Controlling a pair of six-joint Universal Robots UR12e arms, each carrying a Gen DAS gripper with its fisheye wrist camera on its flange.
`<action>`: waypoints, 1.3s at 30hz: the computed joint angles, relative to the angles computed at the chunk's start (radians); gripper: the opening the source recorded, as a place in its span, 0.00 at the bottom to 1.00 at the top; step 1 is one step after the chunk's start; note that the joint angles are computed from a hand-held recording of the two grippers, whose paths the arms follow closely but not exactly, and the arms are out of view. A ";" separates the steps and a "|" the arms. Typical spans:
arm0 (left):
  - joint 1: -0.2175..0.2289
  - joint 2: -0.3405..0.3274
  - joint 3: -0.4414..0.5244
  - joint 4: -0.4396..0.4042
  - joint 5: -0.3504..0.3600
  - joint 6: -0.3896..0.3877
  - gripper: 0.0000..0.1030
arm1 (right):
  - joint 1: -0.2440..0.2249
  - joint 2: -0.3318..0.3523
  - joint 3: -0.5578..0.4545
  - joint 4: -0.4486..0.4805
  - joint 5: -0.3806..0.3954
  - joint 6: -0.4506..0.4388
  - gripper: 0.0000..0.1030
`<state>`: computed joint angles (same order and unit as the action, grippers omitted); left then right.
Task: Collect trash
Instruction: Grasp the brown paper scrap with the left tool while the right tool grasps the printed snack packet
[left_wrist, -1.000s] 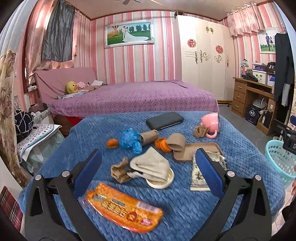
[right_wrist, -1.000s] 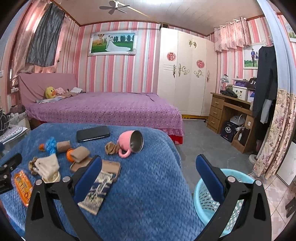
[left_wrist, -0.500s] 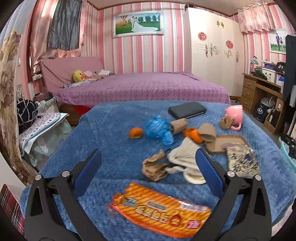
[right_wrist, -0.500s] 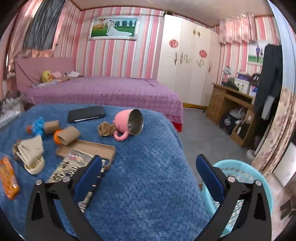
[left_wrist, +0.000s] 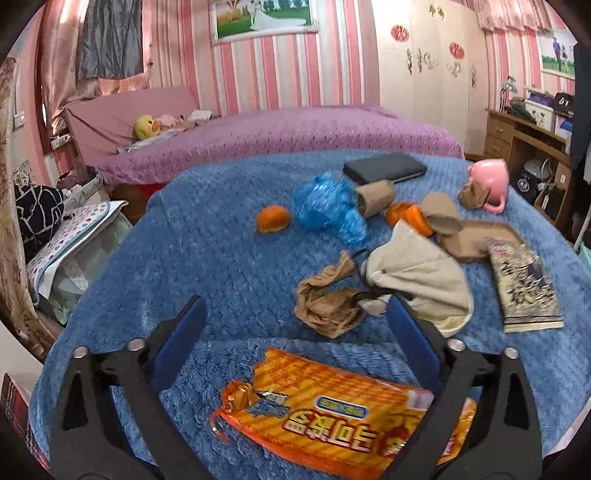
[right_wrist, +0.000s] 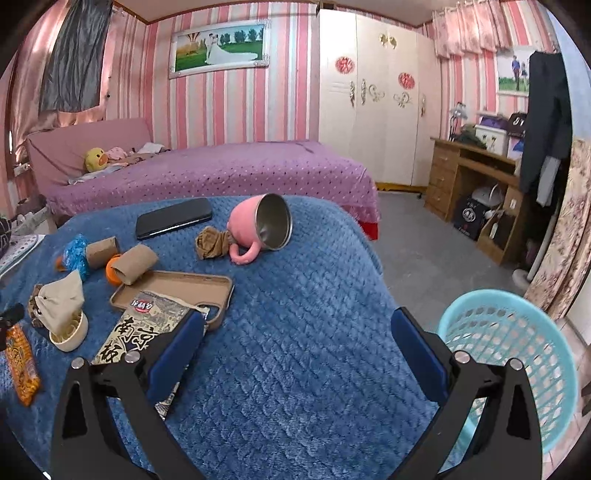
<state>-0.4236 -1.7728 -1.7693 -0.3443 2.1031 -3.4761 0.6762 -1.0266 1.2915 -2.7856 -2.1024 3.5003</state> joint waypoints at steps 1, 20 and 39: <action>0.005 0.000 0.001 -0.008 -0.008 -0.008 0.84 | 0.000 0.001 -0.001 0.005 0.002 -0.001 0.96; 0.028 -0.012 0.027 -0.054 -0.101 -0.005 0.34 | 0.009 0.021 -0.038 0.104 -0.011 -0.020 0.96; -0.008 0.018 0.000 0.021 0.037 -0.046 0.34 | 0.014 0.074 -0.133 0.258 0.228 -0.053 0.67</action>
